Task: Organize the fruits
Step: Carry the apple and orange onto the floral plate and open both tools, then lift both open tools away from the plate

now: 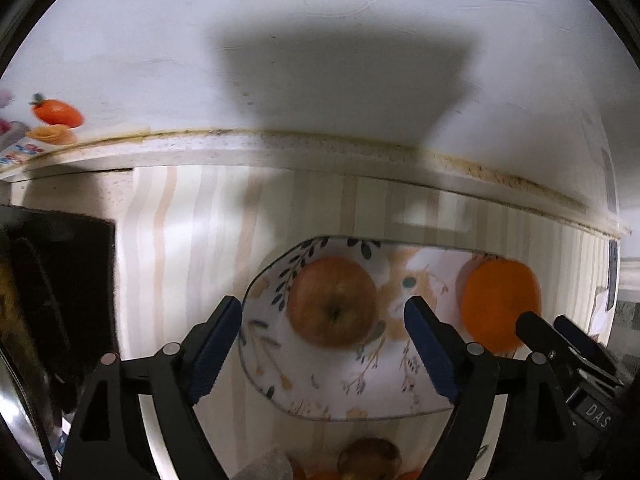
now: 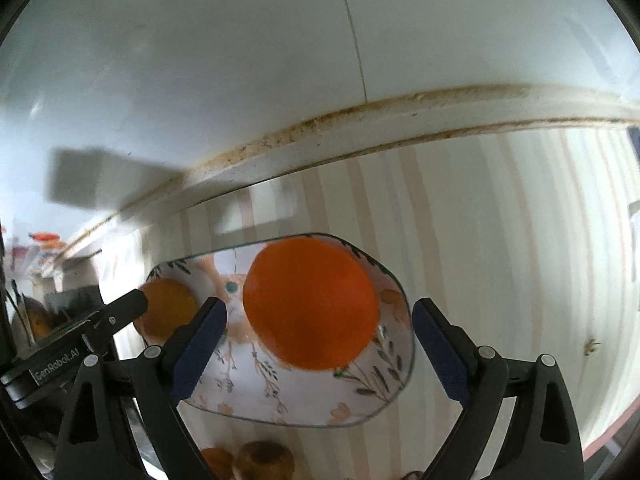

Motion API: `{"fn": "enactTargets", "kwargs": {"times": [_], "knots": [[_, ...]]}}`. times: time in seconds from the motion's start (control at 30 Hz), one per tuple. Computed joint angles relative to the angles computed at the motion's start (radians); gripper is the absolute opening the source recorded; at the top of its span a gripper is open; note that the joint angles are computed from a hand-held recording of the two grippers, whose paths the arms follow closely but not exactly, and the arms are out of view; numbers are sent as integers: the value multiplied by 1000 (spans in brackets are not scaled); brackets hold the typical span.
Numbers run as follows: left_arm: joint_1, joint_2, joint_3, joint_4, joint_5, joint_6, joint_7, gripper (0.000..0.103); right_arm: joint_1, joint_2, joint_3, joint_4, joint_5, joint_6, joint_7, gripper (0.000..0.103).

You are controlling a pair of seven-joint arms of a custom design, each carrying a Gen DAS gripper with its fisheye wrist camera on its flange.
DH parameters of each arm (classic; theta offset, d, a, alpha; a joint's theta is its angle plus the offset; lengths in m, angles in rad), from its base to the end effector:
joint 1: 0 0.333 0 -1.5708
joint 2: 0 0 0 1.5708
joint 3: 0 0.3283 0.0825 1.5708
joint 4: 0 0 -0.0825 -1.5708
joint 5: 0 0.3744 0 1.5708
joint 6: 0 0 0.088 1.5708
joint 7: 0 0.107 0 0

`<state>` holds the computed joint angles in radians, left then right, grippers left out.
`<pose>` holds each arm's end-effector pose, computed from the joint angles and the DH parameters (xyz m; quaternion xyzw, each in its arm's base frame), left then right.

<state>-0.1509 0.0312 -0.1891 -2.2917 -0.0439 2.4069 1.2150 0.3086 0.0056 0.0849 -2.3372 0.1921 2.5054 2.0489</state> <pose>0.4894 -0.1732 0.3641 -0.7229 0.6894 -0.0460 0.0013 0.4755 0.1959 0.3673 -0.6180 0.7795 0.0318 0.0976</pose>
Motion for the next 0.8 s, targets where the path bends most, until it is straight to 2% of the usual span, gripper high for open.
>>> {"fn": "enactTargets", "kwargs": {"times": [0.1, 0.23, 0.57, 0.8], "knots": [[-10, -84, -4, -75, 0, 17, -9, 83, 15, -58, 18, -28, -97, -35, 50, 96], [-33, -194, -3, -162, 23, 26, -38, 83, 29, -153, 49, -88, -151, -58, 86, 96], [-111, -514, 21, -350, 25, -9, -83, 83, 56, -381, 146, -187, -202, -110, 184, 96], [-157, -713, 32, -407, 49, -68, -98, 83, 83, -529, 187, -221, -182, -160, 210, 96]]}}
